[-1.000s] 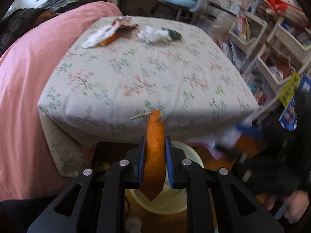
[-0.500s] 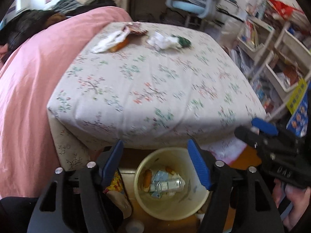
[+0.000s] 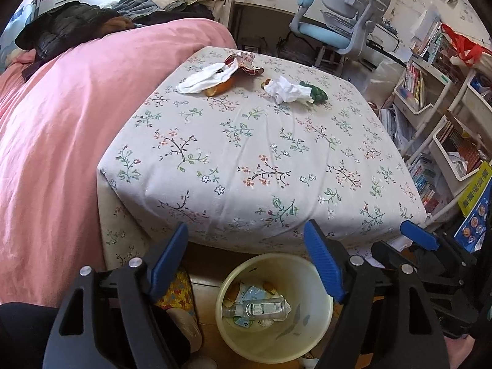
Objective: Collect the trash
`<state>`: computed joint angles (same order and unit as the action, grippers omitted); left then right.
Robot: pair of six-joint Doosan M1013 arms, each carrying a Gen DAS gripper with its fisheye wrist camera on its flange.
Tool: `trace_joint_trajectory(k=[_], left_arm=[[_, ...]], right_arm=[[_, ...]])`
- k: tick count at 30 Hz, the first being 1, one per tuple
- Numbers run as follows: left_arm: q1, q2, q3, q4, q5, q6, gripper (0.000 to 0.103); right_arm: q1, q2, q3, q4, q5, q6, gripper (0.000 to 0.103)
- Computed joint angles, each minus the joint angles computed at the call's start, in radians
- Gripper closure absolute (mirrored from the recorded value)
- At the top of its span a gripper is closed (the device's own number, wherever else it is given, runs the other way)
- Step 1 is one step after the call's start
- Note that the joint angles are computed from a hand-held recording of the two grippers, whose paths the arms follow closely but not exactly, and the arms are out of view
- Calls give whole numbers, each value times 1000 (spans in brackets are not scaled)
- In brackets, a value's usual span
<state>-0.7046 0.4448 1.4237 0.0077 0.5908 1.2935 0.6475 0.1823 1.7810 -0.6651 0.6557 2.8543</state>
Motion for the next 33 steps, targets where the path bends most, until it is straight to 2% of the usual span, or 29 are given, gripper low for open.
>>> trace_joint_trajectory(k=[24,33], left_arm=[[4,6,-8,-5,19,3,29],[14,-1,-8,-15,-1,-14,29]], right_arm=[[2,16,-12,25,-11,-51,29],[2,14,-14,17,-28,-48,29]])
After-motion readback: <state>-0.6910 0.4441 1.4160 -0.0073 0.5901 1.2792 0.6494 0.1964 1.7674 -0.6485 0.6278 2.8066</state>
